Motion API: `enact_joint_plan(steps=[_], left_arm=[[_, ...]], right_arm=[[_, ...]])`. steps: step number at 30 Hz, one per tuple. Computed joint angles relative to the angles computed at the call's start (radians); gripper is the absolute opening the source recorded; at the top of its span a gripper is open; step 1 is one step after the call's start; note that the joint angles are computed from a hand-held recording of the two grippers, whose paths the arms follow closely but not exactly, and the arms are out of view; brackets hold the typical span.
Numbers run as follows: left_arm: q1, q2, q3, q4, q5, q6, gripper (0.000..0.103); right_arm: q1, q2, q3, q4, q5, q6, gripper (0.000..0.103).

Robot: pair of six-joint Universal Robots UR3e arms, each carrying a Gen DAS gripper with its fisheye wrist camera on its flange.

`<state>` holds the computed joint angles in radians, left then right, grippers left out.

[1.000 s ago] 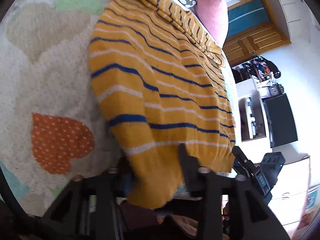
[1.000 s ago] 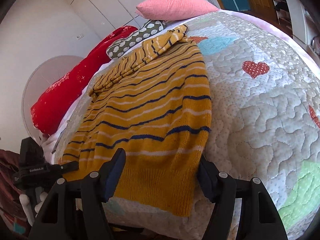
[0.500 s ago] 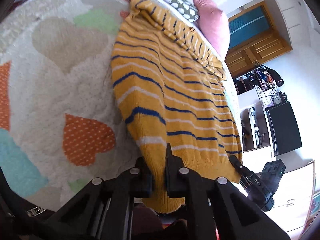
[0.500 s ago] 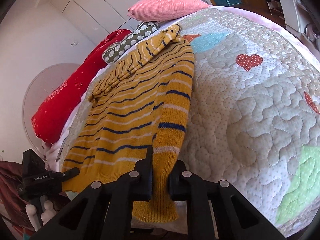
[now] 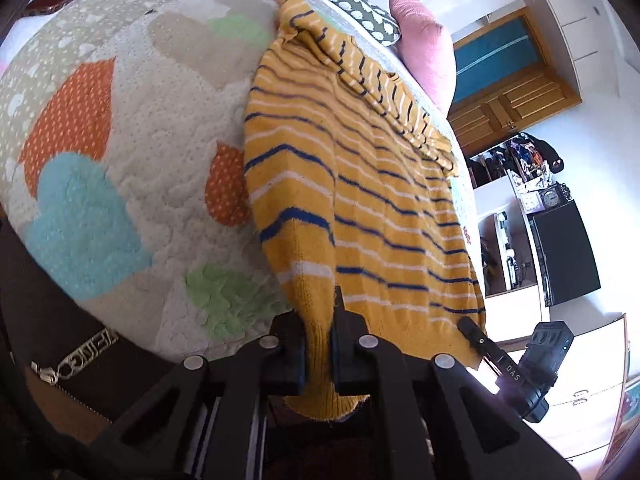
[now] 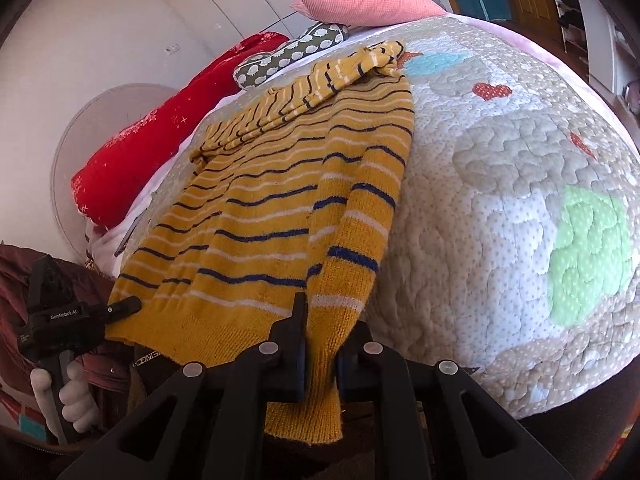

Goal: Fold small clothes
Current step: 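Lift the hem with both grippers and fold it toward the collar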

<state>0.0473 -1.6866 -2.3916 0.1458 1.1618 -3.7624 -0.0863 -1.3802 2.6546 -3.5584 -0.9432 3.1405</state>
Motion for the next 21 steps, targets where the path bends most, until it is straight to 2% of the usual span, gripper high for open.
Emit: enact_joint_plan(steps=[3,9,14,21], left_arm=[[-0.025,0.016,0.084,-0.049,0.063,0.015,0.008],[0.026,-0.072,0.362,-0.202,0.058,0.037,0.008],[0.06,-0.211,0.639,-0.348,0.041,0.061,0.008],[0.068,-0.519,1.226,-0.656,0.062,0.065,0.008]], right_arm=[[0.039,-0.045,-0.112,0.097,-0.004,0.022,0.011],[0.12,-0.005,-0.432,0.265,-0.022,0.086,0.011],[0.164,0.123,-0.753,0.409,-0.09,0.107,0.011],[0.18,0.407,-1.32,0.721,-0.121,0.146,0.011]])
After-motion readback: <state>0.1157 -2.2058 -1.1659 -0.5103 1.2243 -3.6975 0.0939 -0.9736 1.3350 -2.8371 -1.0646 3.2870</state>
